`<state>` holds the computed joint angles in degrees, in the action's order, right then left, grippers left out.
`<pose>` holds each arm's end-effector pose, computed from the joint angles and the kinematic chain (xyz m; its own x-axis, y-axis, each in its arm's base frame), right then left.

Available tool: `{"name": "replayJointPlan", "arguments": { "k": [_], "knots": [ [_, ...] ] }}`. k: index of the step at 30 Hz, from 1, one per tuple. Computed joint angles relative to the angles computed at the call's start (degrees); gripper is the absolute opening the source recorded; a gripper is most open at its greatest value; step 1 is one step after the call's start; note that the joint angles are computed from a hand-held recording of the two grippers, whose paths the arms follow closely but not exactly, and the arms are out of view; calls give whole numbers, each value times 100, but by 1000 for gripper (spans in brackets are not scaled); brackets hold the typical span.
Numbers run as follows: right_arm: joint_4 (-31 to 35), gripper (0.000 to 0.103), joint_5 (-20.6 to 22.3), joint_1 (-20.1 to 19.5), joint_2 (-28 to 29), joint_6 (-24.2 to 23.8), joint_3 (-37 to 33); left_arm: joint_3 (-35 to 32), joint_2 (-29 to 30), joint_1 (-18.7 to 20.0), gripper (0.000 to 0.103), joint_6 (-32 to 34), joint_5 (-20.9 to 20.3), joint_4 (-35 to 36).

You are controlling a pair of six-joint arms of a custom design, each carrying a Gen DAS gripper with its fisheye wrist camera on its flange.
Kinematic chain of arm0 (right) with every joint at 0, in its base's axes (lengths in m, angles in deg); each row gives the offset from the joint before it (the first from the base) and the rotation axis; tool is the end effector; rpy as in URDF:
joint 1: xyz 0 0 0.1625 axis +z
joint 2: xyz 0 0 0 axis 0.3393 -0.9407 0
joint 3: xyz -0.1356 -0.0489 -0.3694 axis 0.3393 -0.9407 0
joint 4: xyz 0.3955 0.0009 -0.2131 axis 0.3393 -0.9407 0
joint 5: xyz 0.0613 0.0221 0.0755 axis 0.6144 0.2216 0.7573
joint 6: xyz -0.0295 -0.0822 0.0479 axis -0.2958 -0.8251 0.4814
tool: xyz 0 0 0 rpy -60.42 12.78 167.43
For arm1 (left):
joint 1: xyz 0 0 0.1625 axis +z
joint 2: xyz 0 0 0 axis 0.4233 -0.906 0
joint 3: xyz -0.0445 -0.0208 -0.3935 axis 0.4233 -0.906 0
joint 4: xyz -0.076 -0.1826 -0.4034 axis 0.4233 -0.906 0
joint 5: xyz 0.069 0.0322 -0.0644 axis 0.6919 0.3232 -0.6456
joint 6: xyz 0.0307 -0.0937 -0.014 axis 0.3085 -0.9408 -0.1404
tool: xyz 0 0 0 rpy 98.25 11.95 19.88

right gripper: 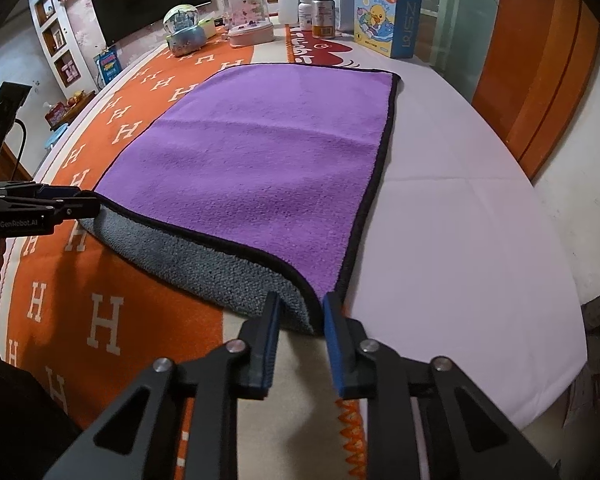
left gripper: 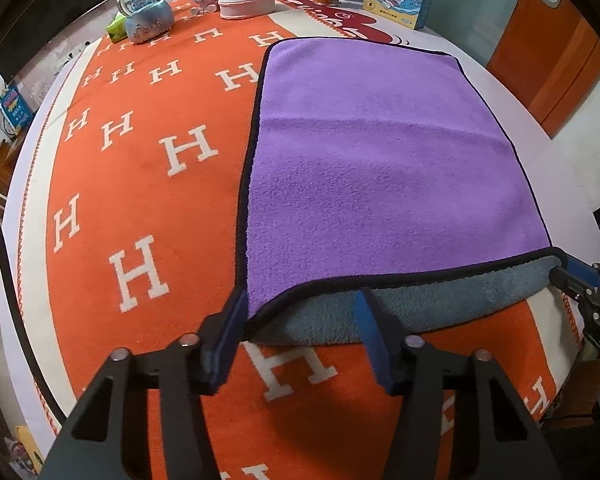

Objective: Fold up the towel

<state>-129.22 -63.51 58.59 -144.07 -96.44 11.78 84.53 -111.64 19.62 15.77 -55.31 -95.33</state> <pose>-0.0332 -0.6487 0.3888 -0.6773 -0.4160 0.6068 -0.5812 0.8083 -0.0945 -0.3799 -0.6624 -0.0358 -0.7257 -0.0251 -0.6875 0.2292 0.9334 -0.2760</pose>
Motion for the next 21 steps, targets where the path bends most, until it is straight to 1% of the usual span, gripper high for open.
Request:
{"name": "replayJointPlan", "arguments": {
  "k": [2, 3, 5, 6, 8, 12, 21],
  "knots": [
    [3, 16, -2, -6, -10, 36, 9, 5, -8, -4, 39, -42, 27, 43],
    [-11, 15, -9, -6, -16, 35, 19, 10, -16, -2, 36, -62, 29, 64],
    [-39, 13, -46, 0, -5, 43, 15, 32, -37, 7, 24, -95, 15, 69],
    [-31, 12, -57, 1, -2, 62, 7, 48, -51, 11, 22, -103, 3, 55],
    [-26, 9, -68, 1, 2, 85, -5, 89, -82, 15, 14, -109, -17, 14],
    [17, 5, -71, 0, 9, 90, -16, 66, -81, 36, 8, -69, -112, 57],
    [143, 4, -46, 30, 105, 36, -182, -19, -82, 71, 4, -87, -146, 161]
  ]
}}
